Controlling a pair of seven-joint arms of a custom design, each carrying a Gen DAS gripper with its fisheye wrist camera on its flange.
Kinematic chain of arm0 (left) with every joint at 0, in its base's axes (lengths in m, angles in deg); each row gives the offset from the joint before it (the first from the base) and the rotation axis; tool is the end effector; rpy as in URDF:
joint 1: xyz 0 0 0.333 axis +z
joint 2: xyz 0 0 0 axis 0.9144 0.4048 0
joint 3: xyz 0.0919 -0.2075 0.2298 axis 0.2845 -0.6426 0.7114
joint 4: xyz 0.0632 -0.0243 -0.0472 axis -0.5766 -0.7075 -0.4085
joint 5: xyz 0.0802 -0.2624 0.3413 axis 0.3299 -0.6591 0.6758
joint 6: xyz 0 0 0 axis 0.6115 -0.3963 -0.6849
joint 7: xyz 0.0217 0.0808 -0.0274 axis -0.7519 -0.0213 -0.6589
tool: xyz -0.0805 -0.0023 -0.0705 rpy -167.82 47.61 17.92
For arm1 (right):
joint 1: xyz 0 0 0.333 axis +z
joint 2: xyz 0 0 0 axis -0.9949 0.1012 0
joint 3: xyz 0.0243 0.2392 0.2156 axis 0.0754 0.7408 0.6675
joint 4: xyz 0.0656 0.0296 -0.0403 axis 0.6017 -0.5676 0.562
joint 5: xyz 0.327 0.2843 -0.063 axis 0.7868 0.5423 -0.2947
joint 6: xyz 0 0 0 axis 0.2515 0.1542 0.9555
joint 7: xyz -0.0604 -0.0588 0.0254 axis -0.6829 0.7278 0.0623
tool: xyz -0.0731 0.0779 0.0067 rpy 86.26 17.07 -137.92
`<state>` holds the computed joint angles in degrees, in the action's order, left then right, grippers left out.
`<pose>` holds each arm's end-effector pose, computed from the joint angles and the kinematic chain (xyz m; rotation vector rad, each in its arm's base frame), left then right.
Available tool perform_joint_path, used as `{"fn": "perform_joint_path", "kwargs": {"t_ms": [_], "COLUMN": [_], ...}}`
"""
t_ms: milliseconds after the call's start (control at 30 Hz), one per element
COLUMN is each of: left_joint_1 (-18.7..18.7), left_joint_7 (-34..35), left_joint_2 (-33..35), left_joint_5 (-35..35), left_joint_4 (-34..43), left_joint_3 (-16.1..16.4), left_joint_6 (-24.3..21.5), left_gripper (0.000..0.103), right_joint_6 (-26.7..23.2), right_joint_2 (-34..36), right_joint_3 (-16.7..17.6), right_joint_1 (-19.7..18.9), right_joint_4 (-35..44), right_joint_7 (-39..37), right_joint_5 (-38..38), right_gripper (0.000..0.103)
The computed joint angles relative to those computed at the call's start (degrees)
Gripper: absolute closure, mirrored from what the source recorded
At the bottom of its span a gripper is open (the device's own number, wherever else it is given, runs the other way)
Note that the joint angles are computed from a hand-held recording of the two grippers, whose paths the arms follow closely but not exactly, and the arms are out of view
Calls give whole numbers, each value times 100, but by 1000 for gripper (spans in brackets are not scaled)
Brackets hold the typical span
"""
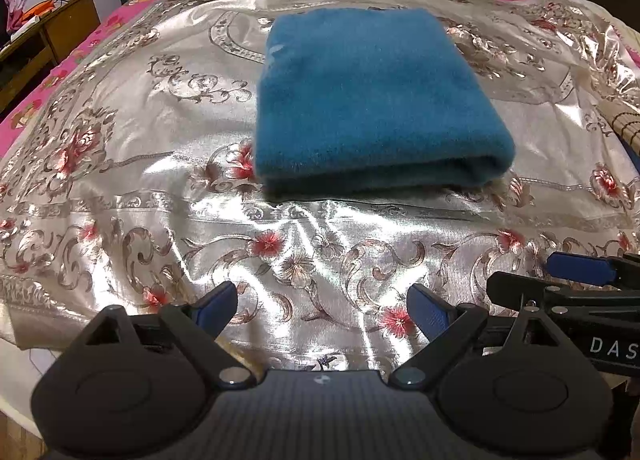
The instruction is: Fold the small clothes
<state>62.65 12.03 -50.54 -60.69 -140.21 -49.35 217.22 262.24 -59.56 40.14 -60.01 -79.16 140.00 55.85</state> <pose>0.4987 -0.1762 0.3522 -1.7287 2.0799 -0.6033 0.4641 0.1237 0.3466 -1.7049 1.8292 -0.3805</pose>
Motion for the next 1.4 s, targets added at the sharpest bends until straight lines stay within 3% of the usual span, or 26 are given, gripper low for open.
{"fn": "perform_joint_path", "kwargs": {"t_ms": [567, 867, 1067, 1400], "left_joint_1": [13, 23, -20, 60], "left_joint_7": [-116, -142, -63, -469], "left_joint_2": [-7, -35, -14, -12], "left_joint_5": [94, 79, -33, 419], "left_joint_4": [-28, -50, -35, -24], "left_joint_3": [-4, -11, 8, -59], "left_joint_6": [-20, -19, -45, -78], "left_gripper": [7, 7, 6, 6], "right_joint_6": [-18, -21, 10, 23], "right_joint_2": [9, 34, 26, 34], "right_joint_3": [183, 620, 400, 714], "right_joint_1": [-206, -709, -495, -845], "right_joint_4": [-24, -32, -54, -71], "right_joint_7": [192, 597, 593, 919], "right_joint_5": [-118, -533, -524, -858], "right_gripper": [27, 27, 25, 25]}}
